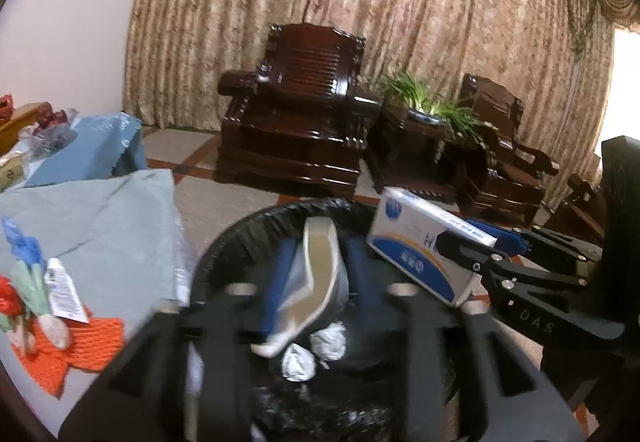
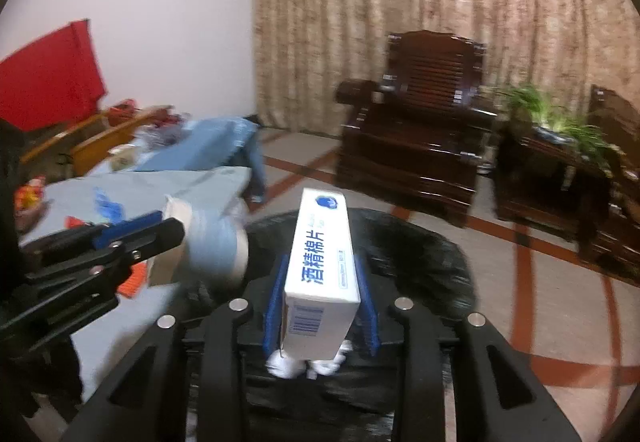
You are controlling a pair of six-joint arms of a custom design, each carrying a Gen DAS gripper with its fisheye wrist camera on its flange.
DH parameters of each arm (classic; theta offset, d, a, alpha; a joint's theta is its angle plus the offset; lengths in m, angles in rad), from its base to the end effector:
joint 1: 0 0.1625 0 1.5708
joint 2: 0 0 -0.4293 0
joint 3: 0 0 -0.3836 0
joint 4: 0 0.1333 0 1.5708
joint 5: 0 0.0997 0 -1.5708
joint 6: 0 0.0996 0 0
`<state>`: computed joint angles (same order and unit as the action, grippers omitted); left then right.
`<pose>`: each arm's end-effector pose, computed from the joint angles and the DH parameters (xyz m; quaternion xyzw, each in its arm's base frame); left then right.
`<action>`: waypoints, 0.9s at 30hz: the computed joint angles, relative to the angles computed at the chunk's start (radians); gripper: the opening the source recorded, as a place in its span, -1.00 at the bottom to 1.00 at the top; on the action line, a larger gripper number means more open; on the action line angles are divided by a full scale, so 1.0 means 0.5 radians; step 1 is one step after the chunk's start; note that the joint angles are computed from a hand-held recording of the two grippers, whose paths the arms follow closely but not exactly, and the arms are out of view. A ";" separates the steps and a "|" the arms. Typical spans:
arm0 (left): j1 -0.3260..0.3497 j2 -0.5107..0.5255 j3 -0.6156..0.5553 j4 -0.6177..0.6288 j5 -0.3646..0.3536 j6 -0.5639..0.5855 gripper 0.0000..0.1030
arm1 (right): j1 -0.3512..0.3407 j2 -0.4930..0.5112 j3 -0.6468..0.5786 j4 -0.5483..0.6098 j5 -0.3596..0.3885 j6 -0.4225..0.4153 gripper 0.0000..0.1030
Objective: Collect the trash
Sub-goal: 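Carry cup and box over the bin and open both grippers, then grasp the pink mask with the left gripper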
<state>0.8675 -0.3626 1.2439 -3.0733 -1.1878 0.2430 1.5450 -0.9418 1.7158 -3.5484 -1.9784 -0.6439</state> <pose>-0.3746 -0.7054 0.0017 0.3742 0.8586 -0.3335 0.1080 0.0771 -0.6502 0.3017 0.1364 -0.8039 0.4688 0.3398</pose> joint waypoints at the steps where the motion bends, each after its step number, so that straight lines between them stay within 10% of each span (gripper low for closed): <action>1: 0.003 0.009 -0.007 0.005 -0.008 -0.010 0.11 | -0.007 0.001 0.004 -0.026 -0.014 -0.007 0.09; 6: 0.024 -0.046 0.095 -0.042 0.060 -0.017 0.53 | 0.007 0.033 0.018 -0.197 -0.064 -0.007 0.89; 12: 0.025 -0.237 0.364 -0.206 0.348 -0.007 0.82 | 0.033 0.039 0.031 -0.136 0.037 0.024 0.89; 27: 0.064 -0.694 0.948 -0.708 1.045 -0.009 0.82 | 0.218 0.356 -0.097 0.074 0.336 0.018 0.89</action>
<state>0.8997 -0.7094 1.7178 -3.4272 -0.6652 0.2383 1.6537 -0.7637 1.6671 -3.5116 -1.8102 -0.6350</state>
